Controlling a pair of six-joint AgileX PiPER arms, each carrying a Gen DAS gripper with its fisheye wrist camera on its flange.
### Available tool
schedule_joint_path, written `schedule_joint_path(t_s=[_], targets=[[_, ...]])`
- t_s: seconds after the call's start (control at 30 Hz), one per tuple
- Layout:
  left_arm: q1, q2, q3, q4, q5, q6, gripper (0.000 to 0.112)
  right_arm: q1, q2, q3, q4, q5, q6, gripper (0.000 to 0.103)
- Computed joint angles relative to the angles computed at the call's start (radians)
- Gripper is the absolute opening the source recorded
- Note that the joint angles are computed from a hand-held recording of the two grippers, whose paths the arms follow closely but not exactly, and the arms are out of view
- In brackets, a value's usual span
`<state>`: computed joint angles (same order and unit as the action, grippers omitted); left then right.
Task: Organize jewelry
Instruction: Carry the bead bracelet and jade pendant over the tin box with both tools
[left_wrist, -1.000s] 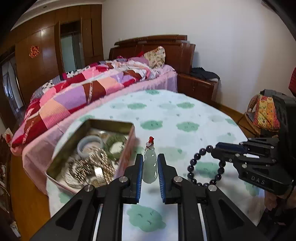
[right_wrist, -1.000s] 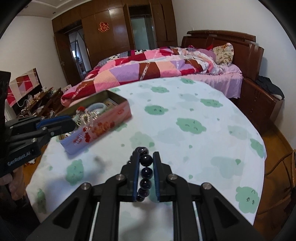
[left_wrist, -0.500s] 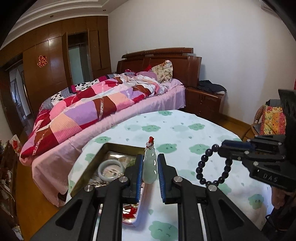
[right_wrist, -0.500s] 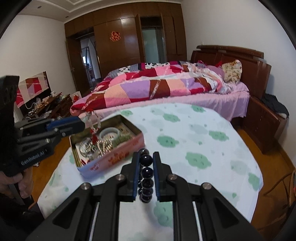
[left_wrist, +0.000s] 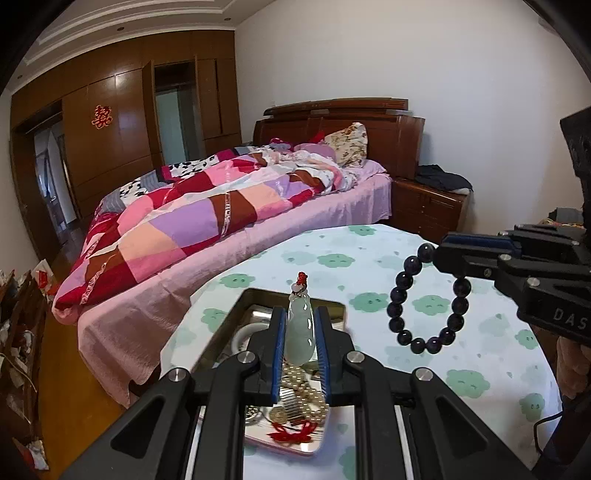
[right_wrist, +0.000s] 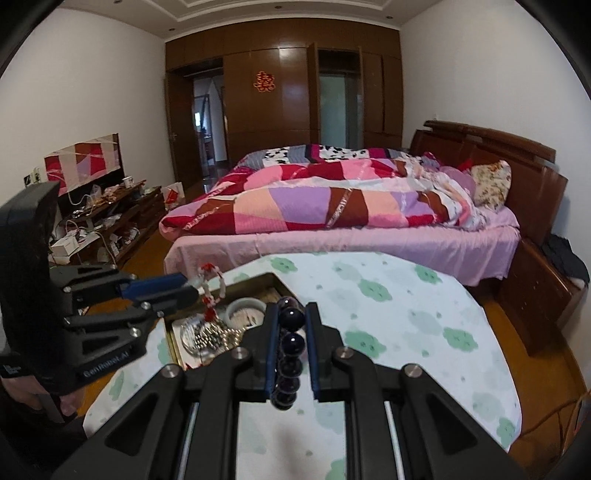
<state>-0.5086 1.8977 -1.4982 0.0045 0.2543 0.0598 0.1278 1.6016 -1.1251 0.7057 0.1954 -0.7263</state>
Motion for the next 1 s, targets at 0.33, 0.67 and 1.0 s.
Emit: schedule_joint_path(t_s=[0.33, 0.67, 1.0], targets=[[0.057, 0.044, -0.073, 0.032, 0.027, -0.034, 0.016, 0.038, 0.075, -0.11, -0.056, 0.022, 0.06, 0.017], [0.099, 0.113, -0.134, 0.002, 0.051, -0.014, 0.016, 0.074, 0.141, -0.181, -0.173, 0.025, 0.193, 0.017], [0.122, 0.181, -0.198, 0.011, 0.094, -0.029, 0.016, 0.079, 0.234, -0.269, -0.221, 0.055, 0.276, 0.017]])
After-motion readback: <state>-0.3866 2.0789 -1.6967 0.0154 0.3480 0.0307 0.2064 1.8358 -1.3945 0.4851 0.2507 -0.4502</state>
